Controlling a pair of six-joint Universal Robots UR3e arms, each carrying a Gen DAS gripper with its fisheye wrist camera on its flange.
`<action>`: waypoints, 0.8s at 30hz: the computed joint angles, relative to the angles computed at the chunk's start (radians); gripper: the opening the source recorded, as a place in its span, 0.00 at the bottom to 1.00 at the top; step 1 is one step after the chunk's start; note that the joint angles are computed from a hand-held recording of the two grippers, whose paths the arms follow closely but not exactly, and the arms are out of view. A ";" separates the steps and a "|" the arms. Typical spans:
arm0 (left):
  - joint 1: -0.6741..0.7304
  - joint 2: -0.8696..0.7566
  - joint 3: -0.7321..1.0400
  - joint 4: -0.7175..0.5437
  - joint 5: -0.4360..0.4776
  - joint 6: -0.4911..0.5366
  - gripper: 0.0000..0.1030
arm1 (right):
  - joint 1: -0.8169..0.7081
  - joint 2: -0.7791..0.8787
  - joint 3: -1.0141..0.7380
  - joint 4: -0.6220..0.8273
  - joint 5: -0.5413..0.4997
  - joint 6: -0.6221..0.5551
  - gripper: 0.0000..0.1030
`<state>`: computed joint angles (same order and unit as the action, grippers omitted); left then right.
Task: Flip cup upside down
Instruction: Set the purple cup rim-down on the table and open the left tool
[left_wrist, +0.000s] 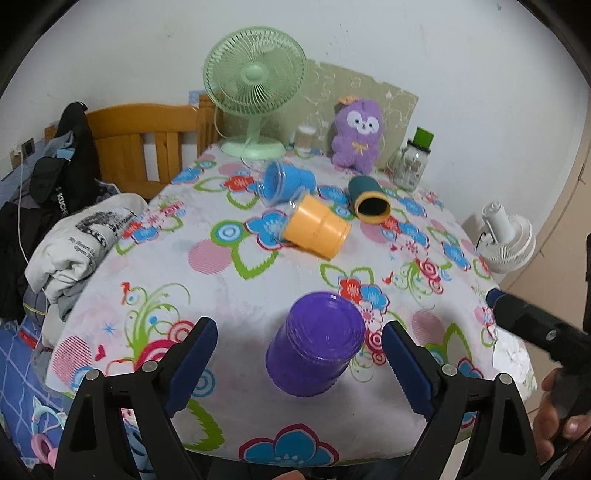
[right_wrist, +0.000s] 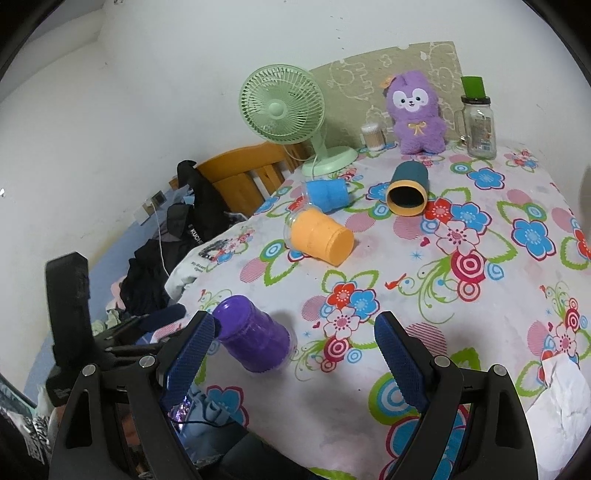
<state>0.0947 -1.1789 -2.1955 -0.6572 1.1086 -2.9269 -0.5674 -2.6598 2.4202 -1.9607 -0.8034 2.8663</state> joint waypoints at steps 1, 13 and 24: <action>-0.011 -0.018 -0.001 0.014 0.007 0.000 0.89 | -0.008 -0.007 -0.002 0.015 0.003 -0.008 0.88; -0.082 -0.156 0.020 0.092 0.062 -0.002 0.63 | -0.077 -0.062 -0.011 0.135 0.029 -0.068 0.88; -0.046 -0.072 0.027 0.058 0.022 0.018 0.55 | -0.044 -0.033 -0.004 0.080 0.018 -0.039 0.88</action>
